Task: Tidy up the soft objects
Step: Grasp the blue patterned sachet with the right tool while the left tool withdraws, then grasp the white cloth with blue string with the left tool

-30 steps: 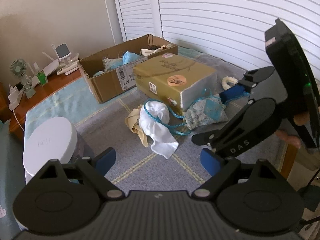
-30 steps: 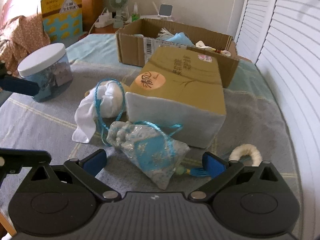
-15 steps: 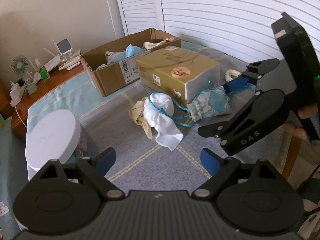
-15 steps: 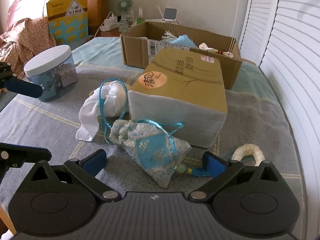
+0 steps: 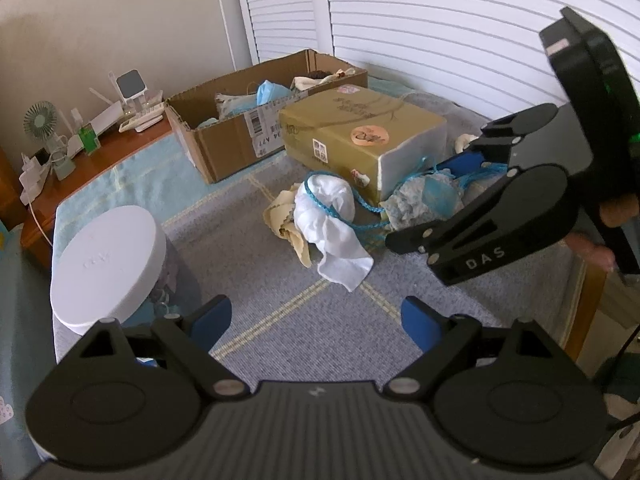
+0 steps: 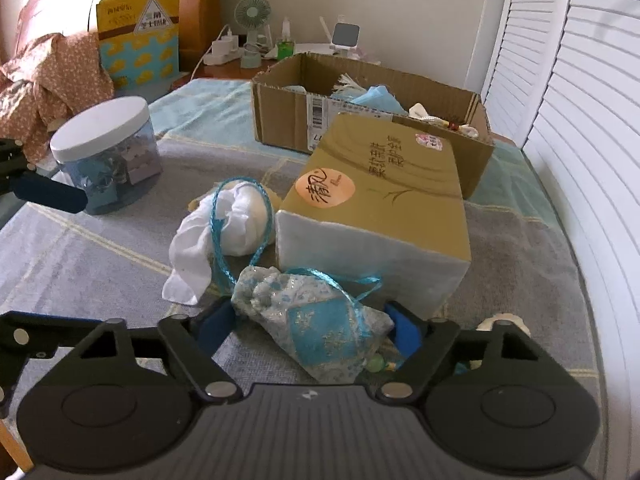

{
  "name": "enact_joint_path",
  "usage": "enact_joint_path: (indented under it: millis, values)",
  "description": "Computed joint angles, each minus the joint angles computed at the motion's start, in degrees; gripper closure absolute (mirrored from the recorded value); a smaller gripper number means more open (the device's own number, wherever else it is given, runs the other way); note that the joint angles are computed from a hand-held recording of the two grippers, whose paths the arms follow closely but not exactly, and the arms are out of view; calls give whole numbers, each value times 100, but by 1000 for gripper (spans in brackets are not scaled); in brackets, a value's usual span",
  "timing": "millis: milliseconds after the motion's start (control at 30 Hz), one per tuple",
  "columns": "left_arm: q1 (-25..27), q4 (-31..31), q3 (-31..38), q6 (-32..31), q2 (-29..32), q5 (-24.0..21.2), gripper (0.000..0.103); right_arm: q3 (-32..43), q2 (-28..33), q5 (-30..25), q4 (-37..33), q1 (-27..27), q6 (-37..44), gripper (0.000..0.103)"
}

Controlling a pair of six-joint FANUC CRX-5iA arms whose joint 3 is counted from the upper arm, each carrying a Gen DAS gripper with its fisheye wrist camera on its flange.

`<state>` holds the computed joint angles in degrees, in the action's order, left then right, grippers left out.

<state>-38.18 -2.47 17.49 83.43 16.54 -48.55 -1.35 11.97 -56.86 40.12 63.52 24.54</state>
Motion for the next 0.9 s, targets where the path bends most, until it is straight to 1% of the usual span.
enact_joint_path:
  millis: [67,100,133,167,233,367,500,567,600,667,733,867,900]
  values:
    - [-11,-15,25,-6,19,-20,11,-6,-41,-2,-18,9,28,28]
    - [-15,-22,39,-1,31,-23,11,-18,-75,12,-36,14,44,34]
    - [-13,-15,35,-5,35,-5,11,-25,-106,7,-50,21,44,38]
    - [-16,-15,44,3,46,5,11,-31,-137,-5,-71,29,65,39]
    - [-22,-22,69,28,67,22,12,-41,-182,-50,-90,46,93,47]
    - [-47,-55,151,66,141,59,12,-154,-361,-124,-124,100,86,48]
    - [-75,-72,249,88,237,139,15,-274,-536,-295,-172,164,-3,48]
    - [-87,-73,320,70,303,185,25,-345,-621,-348,-204,190,-37,48]
    - [-95,-74,370,72,348,207,27,-397,-667,-337,-192,198,-69,48]
    - [-132,-190,537,194,462,194,39,-451,-732,-334,-214,205,-98,48]
    - [-161,-283,655,287,548,229,46,-482,-765,-345,-213,209,-105,48]
    - [-204,-402,932,373,764,258,53,-537,-831,-305,-234,209,-80,48]
    - [-212,-410,999,330,821,259,53,-548,-844,-285,-237,205,-71,48]
